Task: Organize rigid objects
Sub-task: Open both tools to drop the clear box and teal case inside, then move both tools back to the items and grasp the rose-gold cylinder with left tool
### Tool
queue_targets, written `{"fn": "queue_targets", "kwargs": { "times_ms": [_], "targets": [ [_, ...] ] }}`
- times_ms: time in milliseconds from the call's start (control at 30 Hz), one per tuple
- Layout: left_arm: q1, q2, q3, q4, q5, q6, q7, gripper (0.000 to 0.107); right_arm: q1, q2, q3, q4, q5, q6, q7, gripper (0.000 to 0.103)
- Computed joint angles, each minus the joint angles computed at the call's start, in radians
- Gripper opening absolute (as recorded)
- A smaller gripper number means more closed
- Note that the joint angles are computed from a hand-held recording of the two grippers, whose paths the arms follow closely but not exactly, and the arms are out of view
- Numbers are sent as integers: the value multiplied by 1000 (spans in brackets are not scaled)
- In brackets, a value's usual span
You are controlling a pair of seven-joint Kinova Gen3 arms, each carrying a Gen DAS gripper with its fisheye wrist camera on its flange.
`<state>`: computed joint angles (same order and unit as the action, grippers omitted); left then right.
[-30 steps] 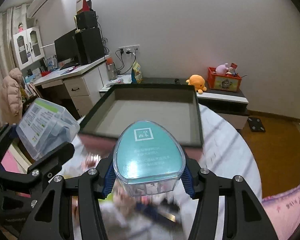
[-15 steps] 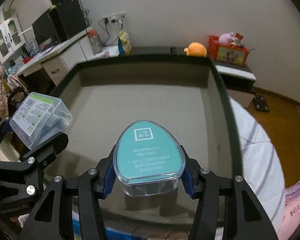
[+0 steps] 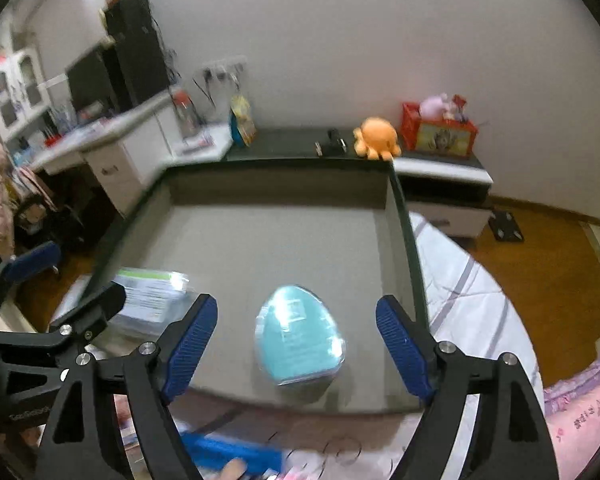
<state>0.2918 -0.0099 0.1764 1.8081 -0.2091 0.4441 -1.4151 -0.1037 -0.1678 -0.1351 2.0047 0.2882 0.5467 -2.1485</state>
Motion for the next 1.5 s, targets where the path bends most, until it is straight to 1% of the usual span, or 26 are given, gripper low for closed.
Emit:
{"fn": "queue_targets", "kwargs": {
  "times_ms": [67,100,133,167,233,267,300,333,367,400,467,500,533,600,667,733,767,833,900,1000,1133,1200,1333,1400,1467,1500],
  "targets": [
    [-5,-92,13,73,-47,-47,63,103,18,-72,-55,27,45,6,-60,83],
    [-12,-128,20,101,-50,-67,70,103,40,-114,-101,43,82,10,-101,83],
    [-31,-161,41,126,-53,-79,80,103,59,-148,-147,52,120,26,-142,83],
    [-70,-205,78,156,-67,-90,106,103,73,-195,-194,67,156,45,-182,83],
    [-121,-294,128,218,-92,-118,166,103,120,-272,-266,95,178,50,-224,84],
    [-133,-340,137,245,-80,-125,172,103,129,-316,-289,112,192,54,-247,84],
    [-128,-386,129,272,-52,-129,163,103,119,-363,-310,126,215,74,-286,84],
    [-104,-414,105,287,-20,-127,137,103,127,-401,-335,136,221,85,-309,84],
    [-82,-444,82,302,13,-121,112,103,132,-447,-362,143,211,112,-319,85],
    [-74,-480,78,319,37,-109,103,103,155,-483,-387,147,193,123,-313,85],
    [-99,-552,106,357,60,-98,111,103,180,-570,-434,157,151,168,-302,85],
    [-103,-580,112,373,76,-90,106,103,177,-599,-440,161,134,177,-295,86],
    [-98,-603,111,385,92,-77,96,103,167,-646,-439,173,100,182,-275,86],
    [-90,-667,117,421,127,-51,83,103,178,-719,-444,182,22,209,-233,86],
    [-97,-733,124,458,154,-50,74,103,172,-792,-461,199,-22,235,-216,86],
    [-80,-798,107,494,188,-62,67,103,211,-866,-501,208,-49,258,-210,86],
    [-58,-831,87,511,203,-61,59,103,219,-903,-514,217,-56,257,-213,86],
    [-35,-871,74,536,227,-74,42,103,227,-993,-543,223,-72,293,-214,86],
    [-47,-909,90,552,240,-76,31,103,241,-1055,-551,224,-106,304,-187,86],
    [-94,-940,141,557,256,-55,26,103,247,-1091,-549,220,-151,324,-158,86],
    [-89,-907,146,567,269,-39,-2,103,259,-1089,-524,231,-204,328,-111,86],
    [-108,-894,169,577,280,-45,0,103,268,-1084,-518,242,-228,327,-85,86],
    [-127,-835,200,583,293,-54,2,103,298,-1072,-515,274,-279,313,-39,86],
    [-150,-810,232,588,298,-69,13,103,309,-1069,-507,294,-303,300,-16,86],
    [-151,-769,243,588,300,-79,17,103,322,-1059,-500,316,-327,291,8,86],
    [-150,-731,249,585,305,-83,22,103,329,-1050,-495,327,-338,284,18,86]
  ]
}}
